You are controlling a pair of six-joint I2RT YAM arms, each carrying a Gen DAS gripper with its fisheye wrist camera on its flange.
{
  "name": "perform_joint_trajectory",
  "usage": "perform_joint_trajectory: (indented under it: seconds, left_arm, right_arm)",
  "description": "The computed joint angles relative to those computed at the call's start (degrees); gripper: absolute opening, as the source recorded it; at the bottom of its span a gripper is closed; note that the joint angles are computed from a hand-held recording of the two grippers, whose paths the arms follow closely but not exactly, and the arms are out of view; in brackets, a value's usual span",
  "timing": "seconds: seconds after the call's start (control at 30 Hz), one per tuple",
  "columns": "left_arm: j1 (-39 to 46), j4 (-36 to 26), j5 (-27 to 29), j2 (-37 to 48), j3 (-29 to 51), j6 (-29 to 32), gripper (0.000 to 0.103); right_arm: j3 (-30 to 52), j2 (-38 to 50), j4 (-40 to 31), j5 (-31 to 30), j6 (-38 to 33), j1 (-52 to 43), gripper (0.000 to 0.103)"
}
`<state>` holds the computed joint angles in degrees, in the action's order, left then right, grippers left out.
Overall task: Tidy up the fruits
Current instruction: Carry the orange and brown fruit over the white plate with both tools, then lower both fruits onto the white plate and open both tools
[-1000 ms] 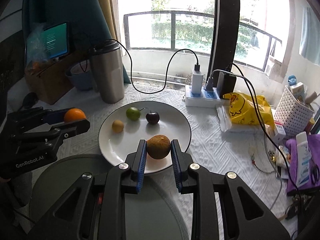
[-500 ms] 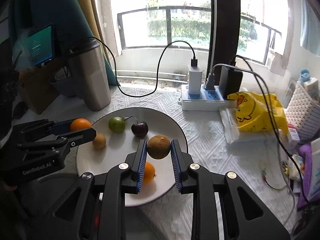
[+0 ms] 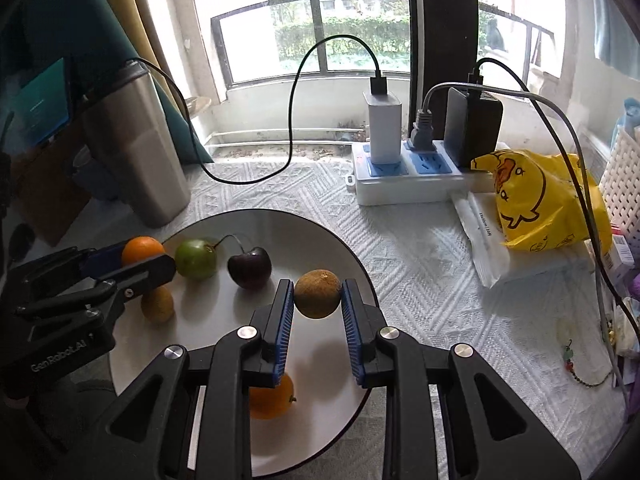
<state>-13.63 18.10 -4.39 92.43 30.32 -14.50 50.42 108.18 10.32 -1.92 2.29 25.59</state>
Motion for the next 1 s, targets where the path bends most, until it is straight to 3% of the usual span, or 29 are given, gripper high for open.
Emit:
perform_joint_trajectory:
  seconds: [0.37,0.67,1.0]
  left_arm:
    - [0.16,-1.51,-0.44,-4.25,-1.81,-1.47,0.043]
    - [-1.62,-7.3,-3.32,-17.64,-6.63,-2.47,0.044]
    - [-6.47,-20.54,-9.32,-39.51,-11.78,-4.01,0.044]
  right_arm:
    - [-1.34,-1.58,0.77,0.55,0.3,1.01,0.027]
    - [-6.18,-9.85,-0.21,0.97,1.85,2.67,0.027]
    - [-12.85,-21.99,-3.81,3.19,4.31,6.77,0.027]
